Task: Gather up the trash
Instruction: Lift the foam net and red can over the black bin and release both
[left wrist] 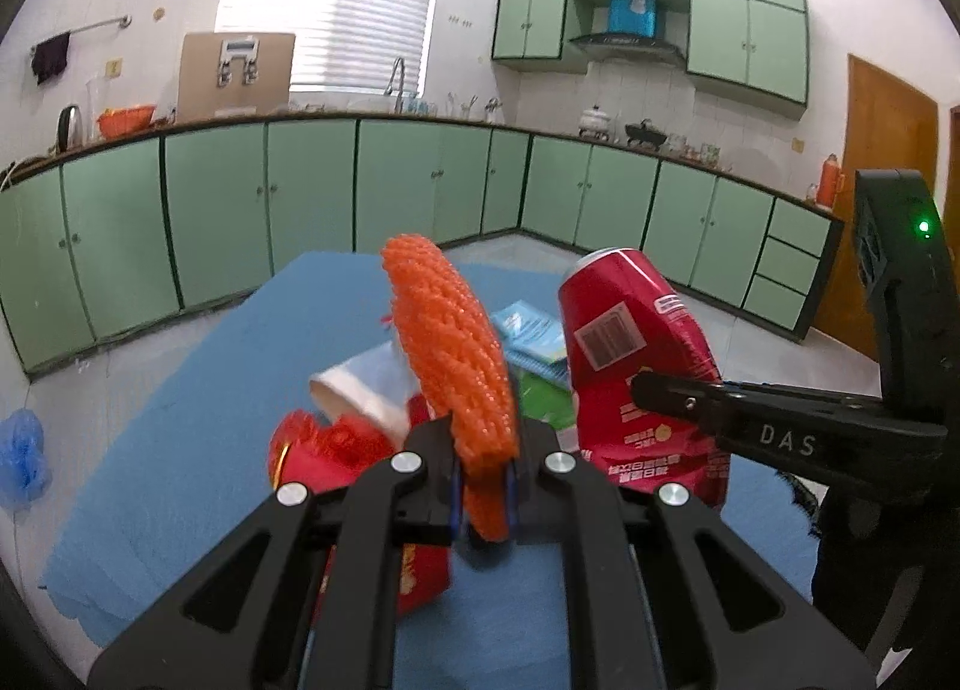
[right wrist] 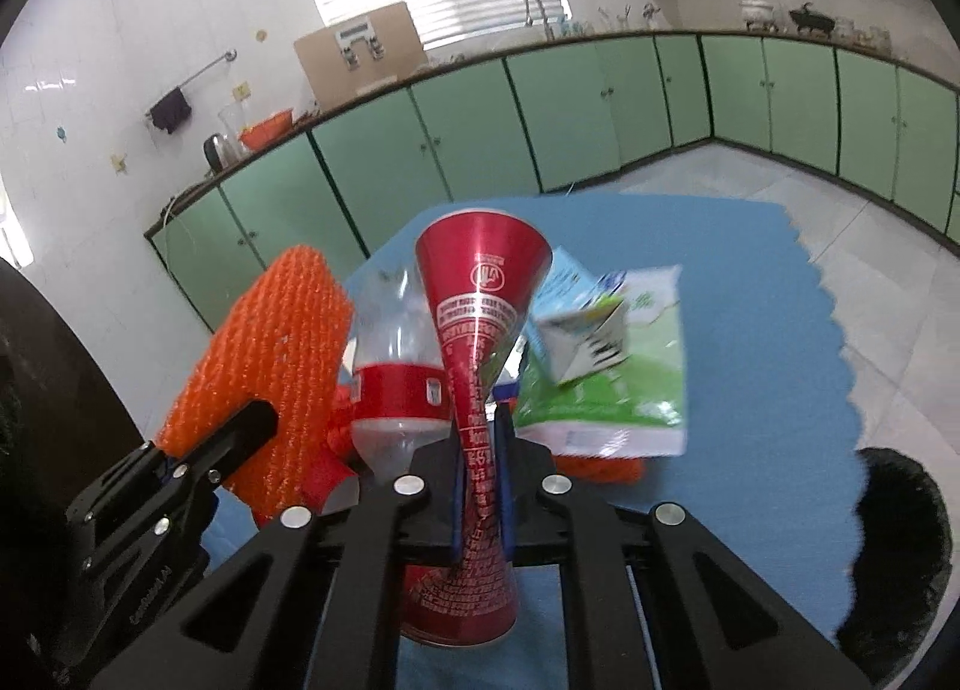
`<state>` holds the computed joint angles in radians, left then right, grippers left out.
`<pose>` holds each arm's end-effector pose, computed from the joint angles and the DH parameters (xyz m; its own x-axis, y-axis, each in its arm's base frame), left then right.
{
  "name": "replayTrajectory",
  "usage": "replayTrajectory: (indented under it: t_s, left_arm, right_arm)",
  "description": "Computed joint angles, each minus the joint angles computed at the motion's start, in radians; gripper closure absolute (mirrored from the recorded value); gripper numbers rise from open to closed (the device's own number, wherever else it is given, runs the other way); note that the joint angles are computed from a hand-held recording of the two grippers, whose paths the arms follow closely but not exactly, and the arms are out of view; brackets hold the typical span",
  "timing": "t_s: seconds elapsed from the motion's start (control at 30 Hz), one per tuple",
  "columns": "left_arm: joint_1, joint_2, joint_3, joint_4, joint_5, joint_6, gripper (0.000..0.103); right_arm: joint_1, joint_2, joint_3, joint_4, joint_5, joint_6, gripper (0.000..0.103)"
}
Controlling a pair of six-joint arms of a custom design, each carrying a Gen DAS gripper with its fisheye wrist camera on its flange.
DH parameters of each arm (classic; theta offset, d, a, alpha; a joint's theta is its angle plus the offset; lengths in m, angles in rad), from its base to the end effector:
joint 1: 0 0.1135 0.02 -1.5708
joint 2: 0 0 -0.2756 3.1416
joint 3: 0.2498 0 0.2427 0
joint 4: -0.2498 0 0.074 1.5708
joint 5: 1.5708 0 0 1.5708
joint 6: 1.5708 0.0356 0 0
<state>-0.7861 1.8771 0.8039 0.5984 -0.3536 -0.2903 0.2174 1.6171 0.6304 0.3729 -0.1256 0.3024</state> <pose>0.2656 -0.2486 0.1492 -0.4372 0.0578 -0.8975 0.3351 0.9366 -0.1029 0.2938 0.0695 0.1627 -0.6304 0.1633 -0.7589 -0.1322 0.9407 0.3123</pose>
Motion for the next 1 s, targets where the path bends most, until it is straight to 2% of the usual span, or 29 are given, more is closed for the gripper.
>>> replayTrajectory:
  t_s: [0.23,0.6,0.77,0.87,1.0]
  left_arm:
    - [-0.093,-0.007,0.069,-0.009,-0.007,0.032,0.095]
    - [-0.234,0.199,0.342,-0.077,0.07,0.056,0.095]
    - [-0.283,0.322,0.498,-0.131,0.122,0.073,0.095]
    - [-0.302,0.395,0.596,-0.167,0.146,0.086,0.095]
    - [-0.324,0.523,0.792,-0.253,0.178,0.092,0.095]
  right_arm:
    - [-0.081,-0.197,-0.091,-0.05,0.004,-0.027,0.095]
    - [-0.452,-0.449,-0.222,-0.165,-0.113,-0.119,0.095]
    - [-0.684,-0.457,-0.264,-0.174,-0.205,-0.188,0.095]
    - [-0.807,-0.406,-0.275,-0.142,-0.248,-0.232,0.095]
    - [-0.927,-0.318,-0.272,-0.093,-0.28,-0.268,0.095]
